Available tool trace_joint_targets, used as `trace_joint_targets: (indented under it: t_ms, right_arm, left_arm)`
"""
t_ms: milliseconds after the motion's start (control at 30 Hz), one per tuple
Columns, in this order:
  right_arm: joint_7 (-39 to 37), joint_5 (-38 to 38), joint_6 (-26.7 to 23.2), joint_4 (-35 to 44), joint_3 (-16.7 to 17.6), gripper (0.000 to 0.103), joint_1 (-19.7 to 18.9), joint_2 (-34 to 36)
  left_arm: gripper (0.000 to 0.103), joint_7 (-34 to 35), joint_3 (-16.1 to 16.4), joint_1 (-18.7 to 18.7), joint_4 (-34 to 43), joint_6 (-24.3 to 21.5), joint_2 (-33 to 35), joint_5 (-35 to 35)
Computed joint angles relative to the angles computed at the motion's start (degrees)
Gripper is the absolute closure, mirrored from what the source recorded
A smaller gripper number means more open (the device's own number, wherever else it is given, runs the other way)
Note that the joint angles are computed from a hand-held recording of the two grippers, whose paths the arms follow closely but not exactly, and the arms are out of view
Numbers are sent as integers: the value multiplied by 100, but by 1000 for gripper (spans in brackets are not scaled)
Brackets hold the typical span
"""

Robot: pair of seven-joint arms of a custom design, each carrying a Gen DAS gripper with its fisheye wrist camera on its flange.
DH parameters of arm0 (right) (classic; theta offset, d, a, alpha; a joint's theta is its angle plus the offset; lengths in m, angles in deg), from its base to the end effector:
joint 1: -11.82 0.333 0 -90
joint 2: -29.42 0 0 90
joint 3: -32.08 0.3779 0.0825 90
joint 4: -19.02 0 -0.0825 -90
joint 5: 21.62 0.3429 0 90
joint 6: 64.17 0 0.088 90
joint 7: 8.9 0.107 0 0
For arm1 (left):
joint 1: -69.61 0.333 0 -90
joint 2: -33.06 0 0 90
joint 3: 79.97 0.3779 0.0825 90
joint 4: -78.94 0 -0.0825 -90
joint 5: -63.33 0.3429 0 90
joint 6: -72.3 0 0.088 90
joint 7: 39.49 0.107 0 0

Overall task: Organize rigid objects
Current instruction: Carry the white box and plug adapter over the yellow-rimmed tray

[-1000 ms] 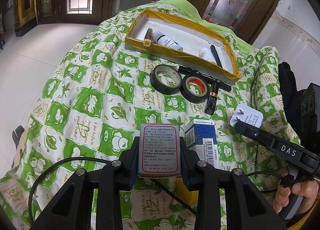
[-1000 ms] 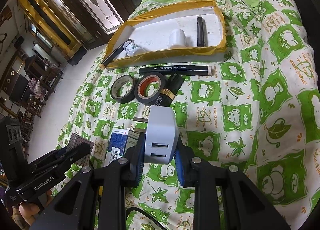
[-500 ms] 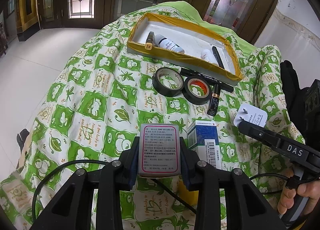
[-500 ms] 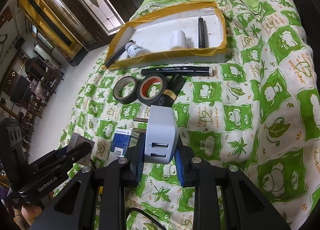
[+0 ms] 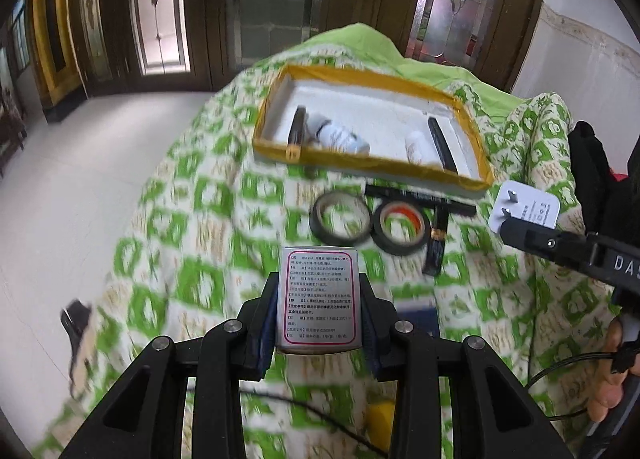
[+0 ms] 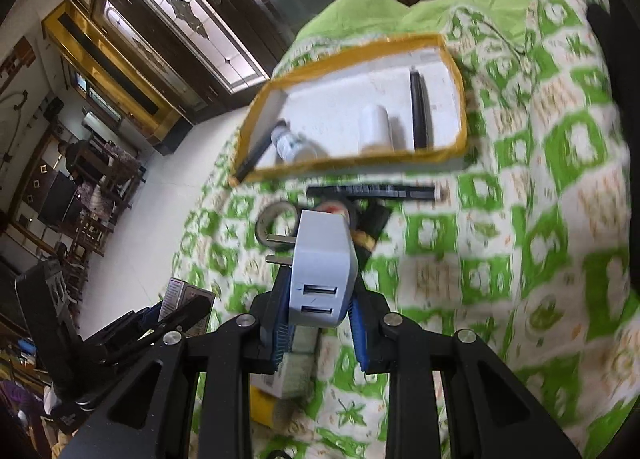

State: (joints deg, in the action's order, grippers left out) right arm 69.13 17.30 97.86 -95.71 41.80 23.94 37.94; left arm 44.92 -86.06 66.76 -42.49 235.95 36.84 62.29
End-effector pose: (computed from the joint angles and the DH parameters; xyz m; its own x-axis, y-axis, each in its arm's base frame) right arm 0.5697 0.1873 0.5382 0.1394 -0.8856 -0.4431 -0.8303 0.1393 -0.5397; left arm 0.5638 -0.0861 0.5454 -0.0684 -0.9943 0.0823 -0.7872 0.0032 -0.6166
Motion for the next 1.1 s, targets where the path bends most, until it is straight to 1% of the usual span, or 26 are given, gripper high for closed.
trace_joint_targets:
  t_ms: [67,200,400,533,733,800,967,1100]
  right_arm:
    - [64,-97,-27,190,-23,77,-4,100]
    - [292,-424,-63,638,-33,78,-34,351]
    - [563,-712,30,1167,108,77,-220,692]
    - [695,-797,132,1326,218,77,-376,864]
    - [771,-547,74,1364,427,77,-676,993]
    - [780,-501,74,1389,448,77,-705,1011]
    - [747,-467,124,1404,486,77,-732,1027]
    - [789,-485,97,1473,490,78,-728,1081]
  left_arm:
    - [67,-158,50,-36,137,30,93,263]
    - [67,-260,113,-89,454,5,309,463]
    - [67,-694,357,-289,843,30,638,1062]
    - [67,-719,389,-338,1071,-30,861,1075]
    - [67,-843,536,-532,1452,33,1191,1282]
    - [67,-795,522,-554,1631,44,1326,1216]
    - [67,-683,609,-726,1957,62,1562,1267]
    - [67,-438,519,-692,2149,68,1699,1068]
